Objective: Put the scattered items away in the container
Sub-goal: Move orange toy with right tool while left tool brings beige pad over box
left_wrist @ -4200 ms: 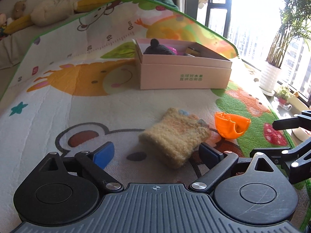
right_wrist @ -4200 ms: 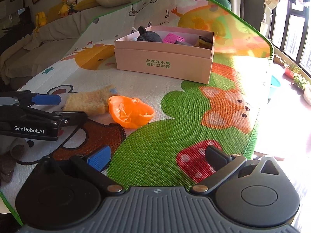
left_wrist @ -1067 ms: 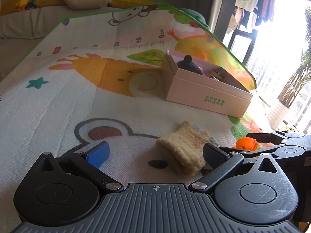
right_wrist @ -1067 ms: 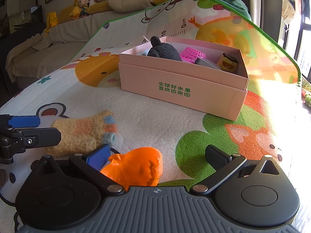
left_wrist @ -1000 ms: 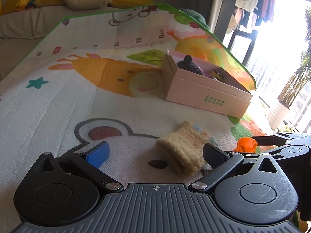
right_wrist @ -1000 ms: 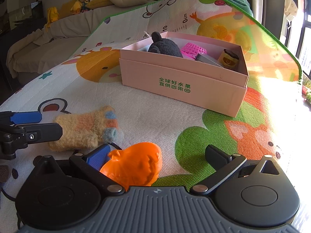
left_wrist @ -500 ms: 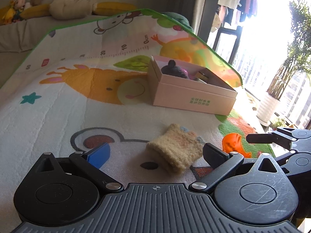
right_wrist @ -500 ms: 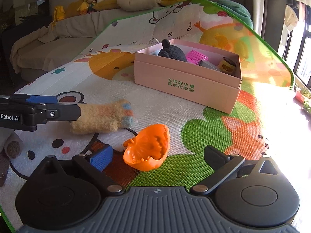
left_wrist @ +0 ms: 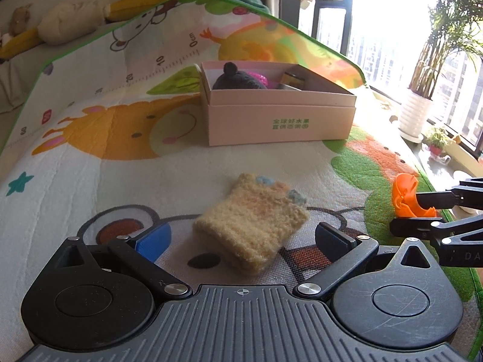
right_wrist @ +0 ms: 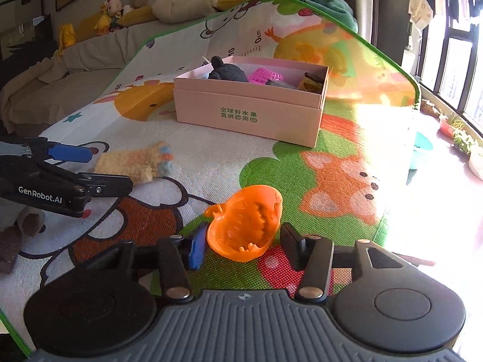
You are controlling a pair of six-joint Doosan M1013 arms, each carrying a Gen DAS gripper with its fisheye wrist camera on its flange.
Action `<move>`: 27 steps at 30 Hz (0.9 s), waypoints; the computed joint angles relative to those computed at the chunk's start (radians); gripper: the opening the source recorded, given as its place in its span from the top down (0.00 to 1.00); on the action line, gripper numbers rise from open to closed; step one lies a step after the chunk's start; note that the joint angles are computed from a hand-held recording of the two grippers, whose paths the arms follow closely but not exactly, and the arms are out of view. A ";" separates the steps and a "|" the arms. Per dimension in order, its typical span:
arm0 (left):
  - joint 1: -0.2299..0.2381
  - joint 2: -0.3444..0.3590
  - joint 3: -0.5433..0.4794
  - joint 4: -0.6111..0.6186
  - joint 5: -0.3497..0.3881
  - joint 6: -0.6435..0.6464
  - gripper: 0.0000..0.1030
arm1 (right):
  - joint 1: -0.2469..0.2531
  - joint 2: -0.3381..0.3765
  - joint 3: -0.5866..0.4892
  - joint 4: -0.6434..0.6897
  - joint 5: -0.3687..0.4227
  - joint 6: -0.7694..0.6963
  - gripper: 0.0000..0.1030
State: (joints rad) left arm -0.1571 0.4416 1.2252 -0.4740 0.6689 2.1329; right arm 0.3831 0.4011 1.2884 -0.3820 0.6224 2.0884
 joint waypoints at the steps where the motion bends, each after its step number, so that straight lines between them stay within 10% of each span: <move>1: 0.004 0.003 -0.006 -0.046 0.028 0.038 0.00 | 0.001 -0.005 0.010 -0.013 -0.006 0.015 0.50; 6: 0.014 -0.017 0.020 -0.249 0.104 0.287 0.00 | 0.004 -0.011 0.025 -0.047 -0.023 0.047 0.50; 10: -0.011 -0.026 0.035 -0.106 -0.020 0.229 0.00 | 0.004 -0.012 0.028 -0.047 -0.032 0.051 0.48; 18: -0.018 0.044 -0.071 -0.037 0.073 0.273 0.01 | 0.004 -0.010 0.026 -0.050 -0.030 0.069 0.38; 21: -0.013 0.053 -0.077 -0.082 0.098 0.276 0.22 | 0.003 -0.009 0.027 -0.046 -0.031 0.073 0.36; 27: -0.013 0.029 -0.049 -0.107 0.134 0.281 0.30 | 0.004 -0.007 0.024 -0.048 -0.029 0.069 0.35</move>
